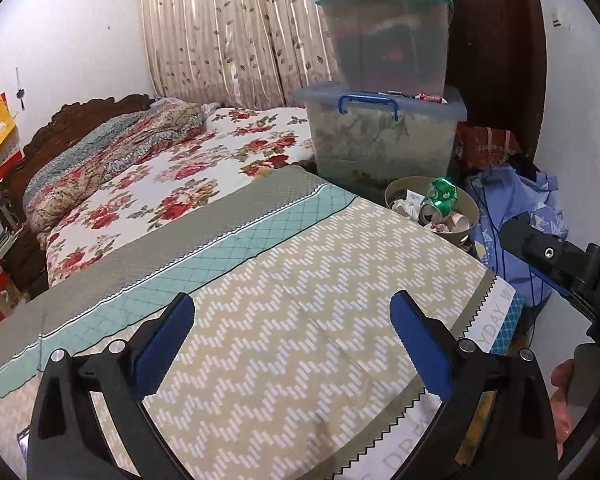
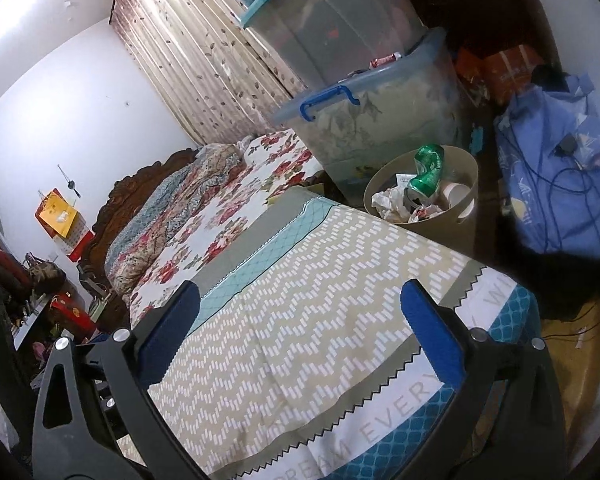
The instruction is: Collect trash
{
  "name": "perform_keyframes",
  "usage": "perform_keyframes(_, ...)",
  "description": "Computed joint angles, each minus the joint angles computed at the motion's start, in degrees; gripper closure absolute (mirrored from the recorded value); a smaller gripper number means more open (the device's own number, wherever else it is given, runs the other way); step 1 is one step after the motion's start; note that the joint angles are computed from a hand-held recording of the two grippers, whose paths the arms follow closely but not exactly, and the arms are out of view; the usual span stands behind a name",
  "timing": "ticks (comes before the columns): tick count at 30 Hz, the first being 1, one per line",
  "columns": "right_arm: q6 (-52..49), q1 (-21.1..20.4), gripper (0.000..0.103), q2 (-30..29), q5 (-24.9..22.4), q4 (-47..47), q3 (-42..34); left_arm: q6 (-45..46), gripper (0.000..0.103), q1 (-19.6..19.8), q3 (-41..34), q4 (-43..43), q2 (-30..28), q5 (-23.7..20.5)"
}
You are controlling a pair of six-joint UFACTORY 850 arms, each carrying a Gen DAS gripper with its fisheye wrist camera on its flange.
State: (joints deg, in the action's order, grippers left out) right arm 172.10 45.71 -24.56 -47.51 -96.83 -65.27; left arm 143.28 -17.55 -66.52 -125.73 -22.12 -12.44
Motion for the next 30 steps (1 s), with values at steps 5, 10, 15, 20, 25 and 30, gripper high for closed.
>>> perform_keyframes(5, 0.0, 1.1, 0.004, 0.2, -0.8, 0.3, -0.5, 0.6, 0.009, 0.7, 1.0, -1.3, 0.9, -0.3)
perform_keyframes(10, -0.6, 2.2, 0.004, 0.1, -1.7, 0.5, -1.3, 0.1, 0.009, 1.2, 1.7, -0.7, 1.6, -0.4)
perform_keyframes(15, -0.8, 2.9, 0.004, 0.1, -1.6, 0.4, -1.9, -1.2, 0.009, 1.5, 2.4, 0.9, 2.3, -1.2)
perform_keyframes(20, -1.6, 3.5, 0.004, 0.1, -2.5, 0.8, -2.3, -1.0, 0.009, 1.6, 2.6, 0.8, 2.5, -1.0)
perform_keyframes(25, -1.9, 3.7, 0.004, 0.0, -2.6, 1.1, -2.5, -2.8, 0.009, 1.6, 2.8, 2.4, 2.7, -1.0)
perform_keyframes(30, -3.0, 3.8, 0.004, -0.2, -3.2, 2.1, -2.7, -6.7, 0.009, 1.8, 2.8, 5.7, 2.8, -1.2)
